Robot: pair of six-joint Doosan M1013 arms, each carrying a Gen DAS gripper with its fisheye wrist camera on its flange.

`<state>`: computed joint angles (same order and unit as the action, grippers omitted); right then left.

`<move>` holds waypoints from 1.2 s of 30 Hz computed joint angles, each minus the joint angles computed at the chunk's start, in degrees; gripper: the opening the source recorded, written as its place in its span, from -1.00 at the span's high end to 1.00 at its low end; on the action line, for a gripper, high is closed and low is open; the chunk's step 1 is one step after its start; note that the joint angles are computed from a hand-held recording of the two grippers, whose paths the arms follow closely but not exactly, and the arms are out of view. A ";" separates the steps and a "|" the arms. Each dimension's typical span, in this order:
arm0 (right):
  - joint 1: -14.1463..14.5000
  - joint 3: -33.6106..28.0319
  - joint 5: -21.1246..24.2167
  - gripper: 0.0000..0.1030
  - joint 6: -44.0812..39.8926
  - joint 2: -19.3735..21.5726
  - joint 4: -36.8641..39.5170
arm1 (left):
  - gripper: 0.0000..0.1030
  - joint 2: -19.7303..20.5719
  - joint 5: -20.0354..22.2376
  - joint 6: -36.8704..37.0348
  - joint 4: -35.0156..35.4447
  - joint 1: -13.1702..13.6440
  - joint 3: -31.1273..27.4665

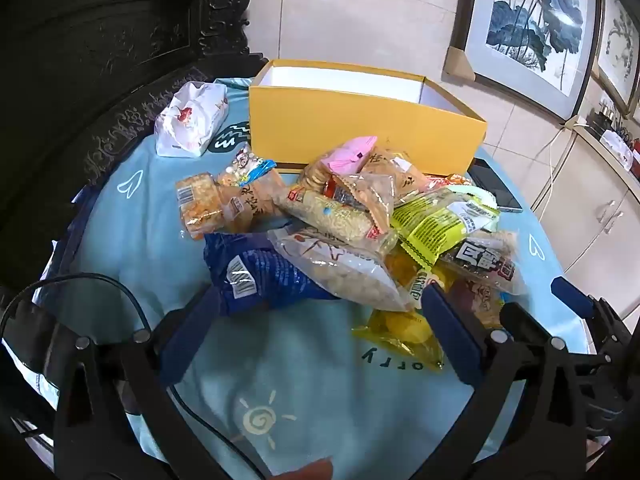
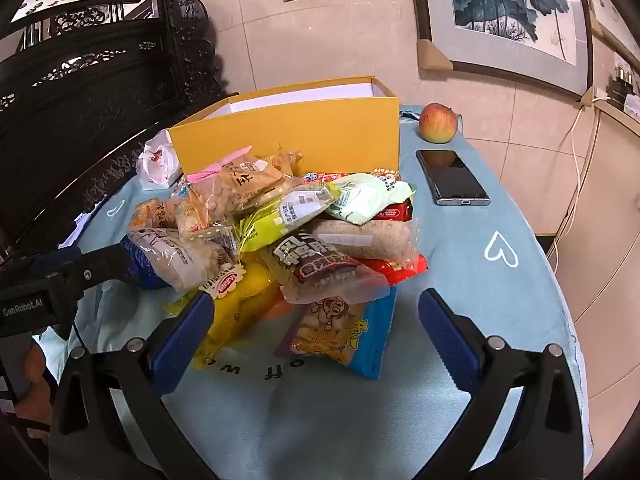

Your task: Organize snacks

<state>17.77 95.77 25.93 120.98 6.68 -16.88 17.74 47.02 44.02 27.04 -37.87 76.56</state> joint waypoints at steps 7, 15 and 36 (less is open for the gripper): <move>-0.15 -0.22 0.50 -0.97 -0.73 0.24 0.51 | -0.96 -0.24 -0.45 0.22 -0.20 -0.01 0.25; -0.06 0.22 0.64 -0.97 -0.60 -0.20 0.45 | -0.96 -0.07 0.36 -0.30 0.08 0.01 0.26; 0.10 0.73 0.04 -0.97 -0.19 -0.55 0.13 | -0.96 -0.49 -0.04 -1.08 0.45 -0.35 0.74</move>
